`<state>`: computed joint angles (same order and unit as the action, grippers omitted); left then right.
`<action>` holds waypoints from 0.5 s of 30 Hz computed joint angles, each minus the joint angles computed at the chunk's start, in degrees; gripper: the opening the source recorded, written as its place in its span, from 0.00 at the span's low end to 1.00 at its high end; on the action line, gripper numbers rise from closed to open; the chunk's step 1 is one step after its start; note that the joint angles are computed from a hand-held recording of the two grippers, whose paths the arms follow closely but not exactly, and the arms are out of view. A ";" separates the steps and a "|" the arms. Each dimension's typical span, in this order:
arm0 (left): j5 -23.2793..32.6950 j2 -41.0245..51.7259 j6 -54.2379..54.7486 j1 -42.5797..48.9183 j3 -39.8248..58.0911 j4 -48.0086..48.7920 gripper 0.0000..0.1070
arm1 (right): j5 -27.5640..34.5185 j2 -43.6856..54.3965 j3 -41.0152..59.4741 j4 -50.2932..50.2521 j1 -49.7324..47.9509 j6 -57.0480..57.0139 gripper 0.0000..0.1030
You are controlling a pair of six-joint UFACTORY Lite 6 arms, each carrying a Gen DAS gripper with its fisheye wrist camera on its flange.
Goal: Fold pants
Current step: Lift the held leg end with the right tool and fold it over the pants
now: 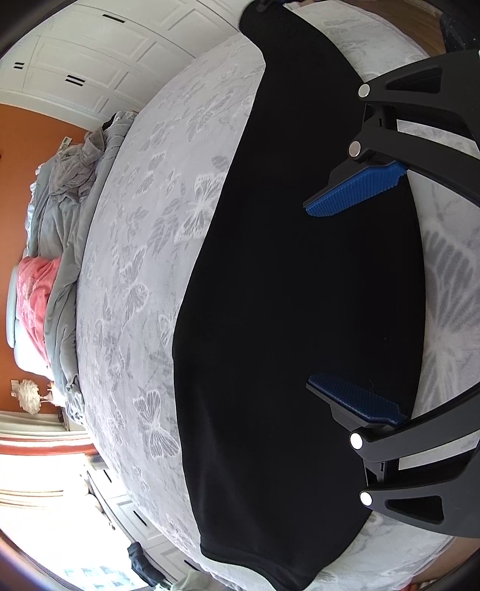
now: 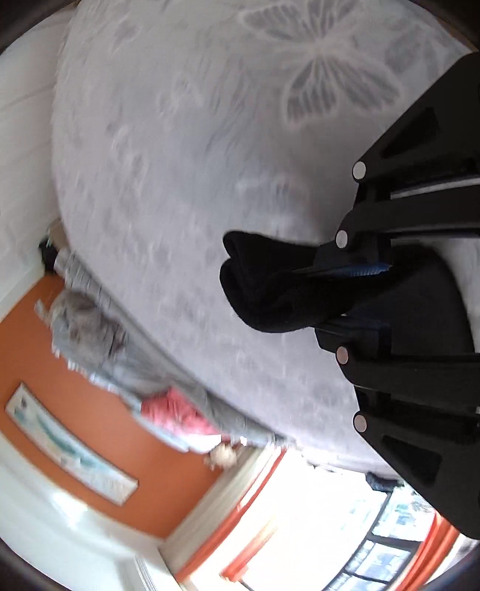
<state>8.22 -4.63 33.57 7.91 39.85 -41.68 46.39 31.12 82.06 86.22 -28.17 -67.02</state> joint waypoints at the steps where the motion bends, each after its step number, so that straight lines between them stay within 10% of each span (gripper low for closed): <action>1: 0.51 -0.86 2.51 1.32 -0.46 -2.03 0.79 | 2.61 -3.15 -2.64 3.56 2.30 -3.56 0.16; 6: 5.63 -4.36 15.60 11.06 -1.96 -11.76 0.79 | 2.37 -8.39 -5.59 8.90 23.29 -8.95 0.17; 15: 18.20 -6.10 34.34 33.81 -2.07 -19.72 0.79 | -14.04 11.75 17.91 -10.54 55.07 7.01 0.17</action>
<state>26.43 -10.73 67.92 41.72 37.78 -61.40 32.35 42.87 99.97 75.68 26.90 -60.01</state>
